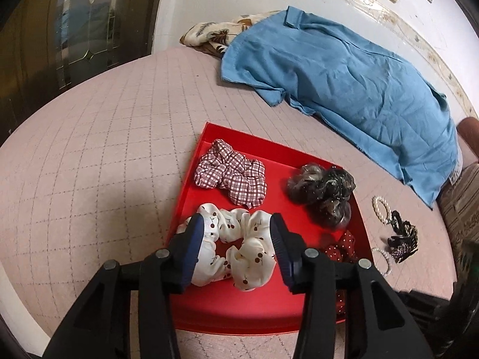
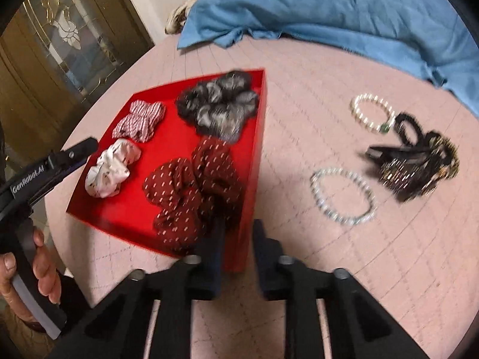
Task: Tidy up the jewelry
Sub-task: 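Release both scrunchies into the red tray and withdraw both tools, then grasp pale bead bracelet with left tool while right tool grasps gold-black hair tie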
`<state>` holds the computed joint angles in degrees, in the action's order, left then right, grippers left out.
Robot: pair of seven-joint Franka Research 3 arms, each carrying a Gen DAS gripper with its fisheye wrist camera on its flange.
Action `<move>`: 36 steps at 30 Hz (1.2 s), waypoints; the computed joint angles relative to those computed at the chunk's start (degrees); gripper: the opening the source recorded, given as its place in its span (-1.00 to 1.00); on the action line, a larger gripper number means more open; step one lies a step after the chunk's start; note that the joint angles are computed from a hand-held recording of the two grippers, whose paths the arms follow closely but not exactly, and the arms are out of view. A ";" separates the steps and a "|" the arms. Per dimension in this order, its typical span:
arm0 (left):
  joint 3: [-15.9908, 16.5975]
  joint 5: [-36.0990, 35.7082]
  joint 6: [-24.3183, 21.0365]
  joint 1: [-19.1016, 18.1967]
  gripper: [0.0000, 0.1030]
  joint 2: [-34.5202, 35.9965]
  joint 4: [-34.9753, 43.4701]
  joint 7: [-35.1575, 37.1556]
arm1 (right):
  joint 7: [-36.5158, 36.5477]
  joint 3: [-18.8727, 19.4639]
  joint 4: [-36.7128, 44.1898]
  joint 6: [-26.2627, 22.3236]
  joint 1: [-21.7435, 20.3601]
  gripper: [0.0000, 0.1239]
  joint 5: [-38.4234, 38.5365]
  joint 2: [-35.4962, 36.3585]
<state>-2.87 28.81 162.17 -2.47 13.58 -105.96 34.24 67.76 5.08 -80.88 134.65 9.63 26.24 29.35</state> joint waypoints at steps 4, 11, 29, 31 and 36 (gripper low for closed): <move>0.32 0.67 0.34 -0.23 -0.14 0.01 0.01 -0.86 | -1.16 0.32 -2.53 0.64 0.15 -0.73 0.13 -1.78; 1.34 5.23 0.02 -1.71 -0.14 -0.35 0.20 -4.25 | -4.71 1.21 -6.85 1.28 -0.39 -0.72 3.76 -4.68; -8.46 -9.73 -9.38 -7.67 0.19 11.07 19.74 22.07 | -6.82 -4.58 -15.94 5.90 -10.61 -0.30 14.30 -9.94; -8.70 -11.00 -13.51 -9.06 0.19 15.27 25.33 25.28 | -6.47 -4.48 -14.42 5.66 -11.85 -0.30 14.94 -8.66; -8.58 -15.73 -23.32 -11.31 0.19 25.50 39.14 29.69 | -5.53 -3.87 -9.88 5.29 -13.39 -0.28 14.74 -5.13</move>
<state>-11.45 13.07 138.85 -13.78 39.07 -66.82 63.93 62.23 1.21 -90.76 139.94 -3.76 40.98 24.22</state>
